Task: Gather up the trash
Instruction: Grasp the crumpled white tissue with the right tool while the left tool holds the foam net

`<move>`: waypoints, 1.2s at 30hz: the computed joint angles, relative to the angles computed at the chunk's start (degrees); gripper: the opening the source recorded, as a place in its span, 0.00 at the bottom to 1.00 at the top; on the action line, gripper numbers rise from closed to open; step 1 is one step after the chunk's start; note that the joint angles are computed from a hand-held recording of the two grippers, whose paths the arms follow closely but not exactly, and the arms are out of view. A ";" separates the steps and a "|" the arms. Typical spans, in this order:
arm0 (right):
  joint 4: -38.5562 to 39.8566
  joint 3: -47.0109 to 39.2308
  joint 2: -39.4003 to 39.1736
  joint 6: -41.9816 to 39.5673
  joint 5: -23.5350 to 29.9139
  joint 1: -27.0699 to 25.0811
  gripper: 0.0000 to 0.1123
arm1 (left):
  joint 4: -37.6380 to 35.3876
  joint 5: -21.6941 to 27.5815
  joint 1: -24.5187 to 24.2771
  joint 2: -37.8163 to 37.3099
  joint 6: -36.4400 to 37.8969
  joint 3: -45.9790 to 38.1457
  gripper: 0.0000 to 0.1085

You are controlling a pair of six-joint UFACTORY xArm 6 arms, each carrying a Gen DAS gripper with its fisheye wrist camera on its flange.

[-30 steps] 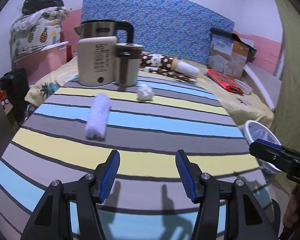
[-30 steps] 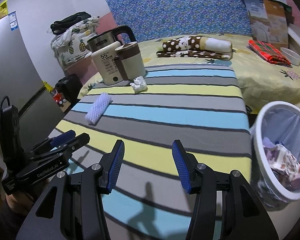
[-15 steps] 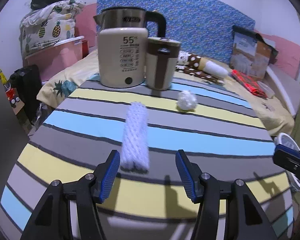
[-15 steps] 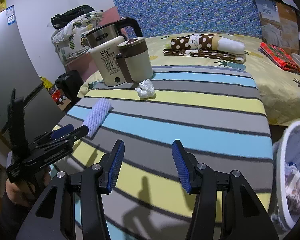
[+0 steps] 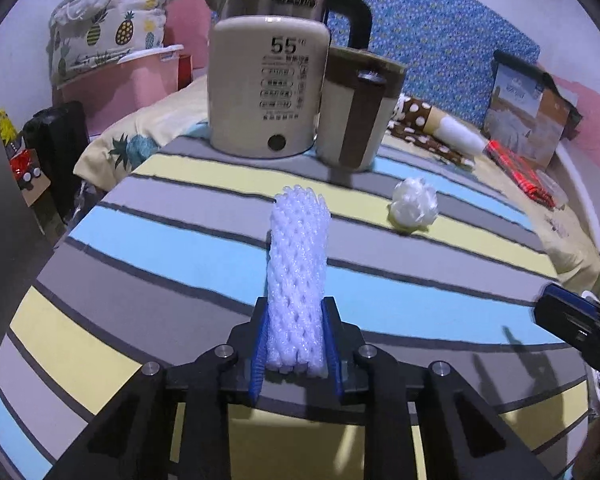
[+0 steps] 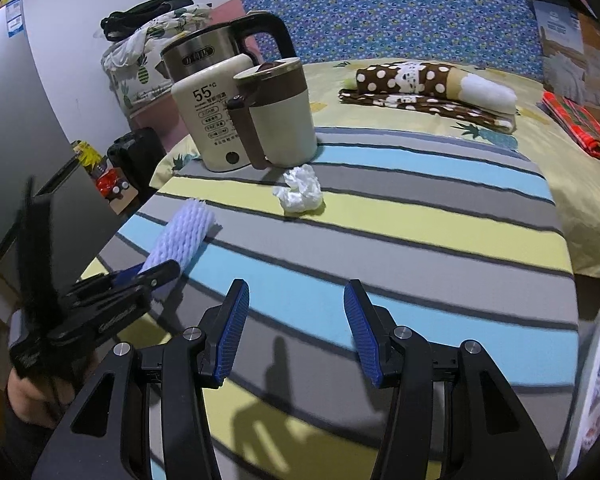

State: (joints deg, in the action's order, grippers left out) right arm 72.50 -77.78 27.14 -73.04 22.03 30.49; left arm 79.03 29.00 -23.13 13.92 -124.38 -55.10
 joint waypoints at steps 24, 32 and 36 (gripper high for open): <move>-31.12 -27.00 21.15 26.46 -0.13 2.36 0.46 | 15.07 -5.94 3.15 -2.47 -16.19 3.29 0.23; -28.29 -24.79 19.42 24.18 -0.49 2.34 0.31 | 15.71 -6.24 3.10 -2.20 -16.28 2.95 0.23; -23.84 -20.82 16.42 20.26 -0.93 2.09 0.31 | 14.44 -5.34 2.65 -2.43 -15.07 3.17 0.23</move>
